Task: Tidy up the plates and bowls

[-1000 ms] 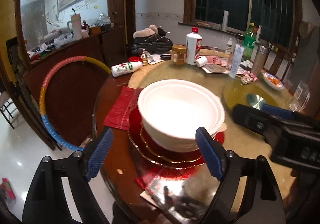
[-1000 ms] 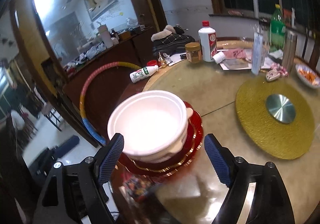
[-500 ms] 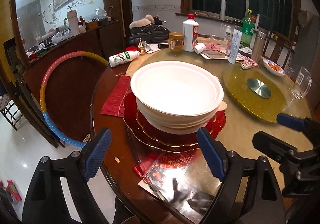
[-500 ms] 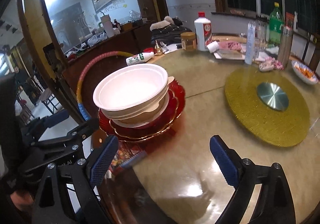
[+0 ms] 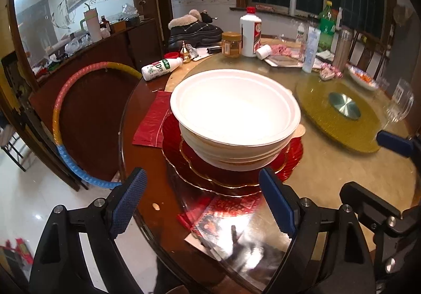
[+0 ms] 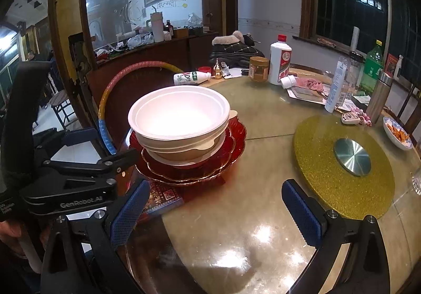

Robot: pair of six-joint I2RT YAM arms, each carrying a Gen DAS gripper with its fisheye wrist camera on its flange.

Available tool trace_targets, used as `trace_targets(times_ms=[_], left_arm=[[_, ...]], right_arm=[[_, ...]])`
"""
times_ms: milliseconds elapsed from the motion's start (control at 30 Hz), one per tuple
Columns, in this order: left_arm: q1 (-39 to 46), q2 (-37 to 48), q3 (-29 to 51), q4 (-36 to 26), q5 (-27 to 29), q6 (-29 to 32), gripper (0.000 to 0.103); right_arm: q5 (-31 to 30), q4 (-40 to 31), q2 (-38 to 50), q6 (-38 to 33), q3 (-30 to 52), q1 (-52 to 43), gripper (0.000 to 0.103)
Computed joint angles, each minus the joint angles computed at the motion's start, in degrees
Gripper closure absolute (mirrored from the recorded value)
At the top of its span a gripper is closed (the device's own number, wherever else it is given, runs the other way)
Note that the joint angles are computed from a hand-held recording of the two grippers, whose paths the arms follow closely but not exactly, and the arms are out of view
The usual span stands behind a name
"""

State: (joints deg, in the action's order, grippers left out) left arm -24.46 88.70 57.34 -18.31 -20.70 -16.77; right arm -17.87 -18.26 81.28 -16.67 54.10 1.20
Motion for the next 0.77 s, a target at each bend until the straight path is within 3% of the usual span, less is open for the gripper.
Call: trace_targets(times_ms=[300,500,667,767], left_arm=[[1.0,0.81,0.4,0.36,1.9,1.06,0.015],[2.85,2.14,1.67,-0.28,6.6,1.71,0.015],[2.09,1.73,0.93,1.5,2.13,0.84,0.001],[3.22,2.43,1.76,0.57,4.53,0.35,0.001]], right_arm=[[1.69,0.47,1.41,-2.55,0.42,1.67,0.002],[1.42,0.57,2.16,-2.87,1.03,1.57,0.001],[1.08,0.62,2.6,-2.95,1.52,1.1,0.001],[1.01,0.7,2.77,-2.79,1.67,1.04,0.001]])
